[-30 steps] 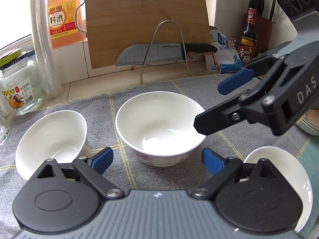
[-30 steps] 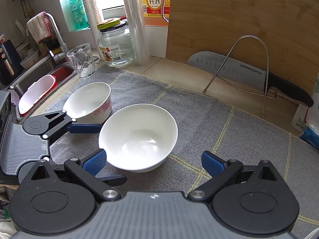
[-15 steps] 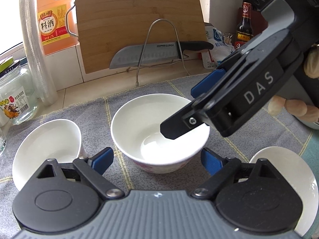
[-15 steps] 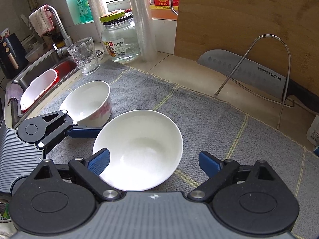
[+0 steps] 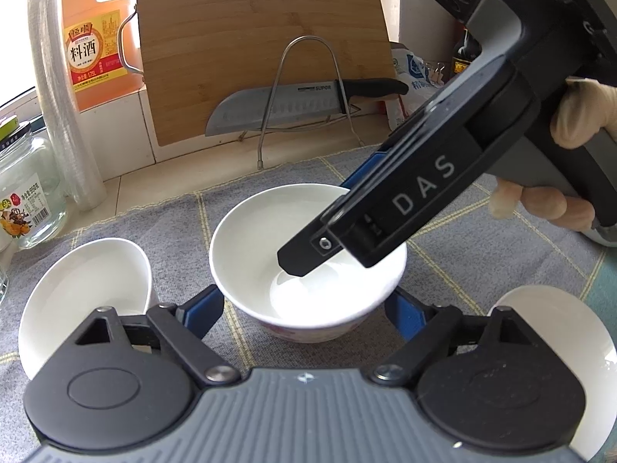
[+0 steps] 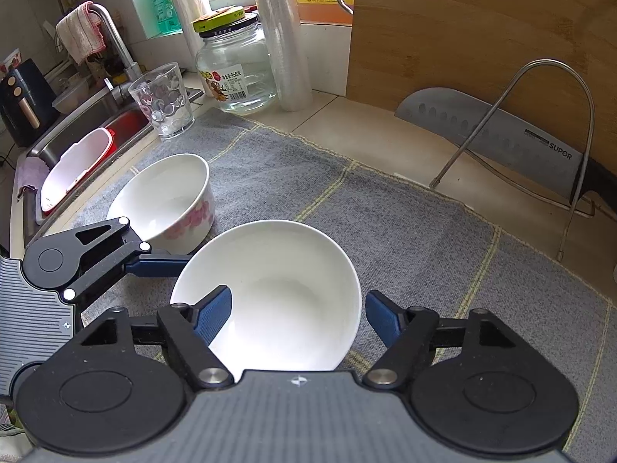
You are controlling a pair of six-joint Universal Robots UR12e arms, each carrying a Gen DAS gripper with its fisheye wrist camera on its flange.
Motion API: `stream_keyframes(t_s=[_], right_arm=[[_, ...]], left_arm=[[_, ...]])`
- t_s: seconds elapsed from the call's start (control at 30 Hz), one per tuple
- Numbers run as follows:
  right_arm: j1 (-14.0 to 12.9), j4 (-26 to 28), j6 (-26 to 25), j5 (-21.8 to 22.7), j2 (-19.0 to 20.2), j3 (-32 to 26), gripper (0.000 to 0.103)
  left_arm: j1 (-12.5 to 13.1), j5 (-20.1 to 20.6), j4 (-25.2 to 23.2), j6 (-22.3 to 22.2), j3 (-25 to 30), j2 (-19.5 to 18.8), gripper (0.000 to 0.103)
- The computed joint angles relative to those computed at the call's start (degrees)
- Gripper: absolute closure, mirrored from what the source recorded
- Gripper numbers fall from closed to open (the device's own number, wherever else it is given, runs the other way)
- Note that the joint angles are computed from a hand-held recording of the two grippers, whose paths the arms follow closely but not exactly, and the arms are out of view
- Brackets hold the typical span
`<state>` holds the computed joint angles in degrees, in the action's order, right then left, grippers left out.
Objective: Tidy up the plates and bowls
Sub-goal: 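Lift the white bowl with the right tool over a pink-flower bowl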
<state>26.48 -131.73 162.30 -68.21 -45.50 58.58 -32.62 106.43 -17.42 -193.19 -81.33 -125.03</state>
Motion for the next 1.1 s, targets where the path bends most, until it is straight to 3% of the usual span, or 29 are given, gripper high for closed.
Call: stream_keyframes(t_s=[0.1, 0.57, 1.1], right_arm=[[0.02, 0.56, -0.22, 0.3, 0.18, -0.34, 0.028], [0.12, 0.46, -0.16, 0.07, -0.04, -0.23, 0.029], [0.15, -1.86, 0.5, -0.02, -4.12, 4.17, 0.029]], left_arm=[[0.07, -0.47, 0.12, 0.36, -0.04, 0.05, 0.015], [0.12, -0.82, -0.59, 0.66, 0.07, 0.2, 0.016], [-0.76, -1.23, -0.66, 2.31, -0.66, 2.48, 0.016]])
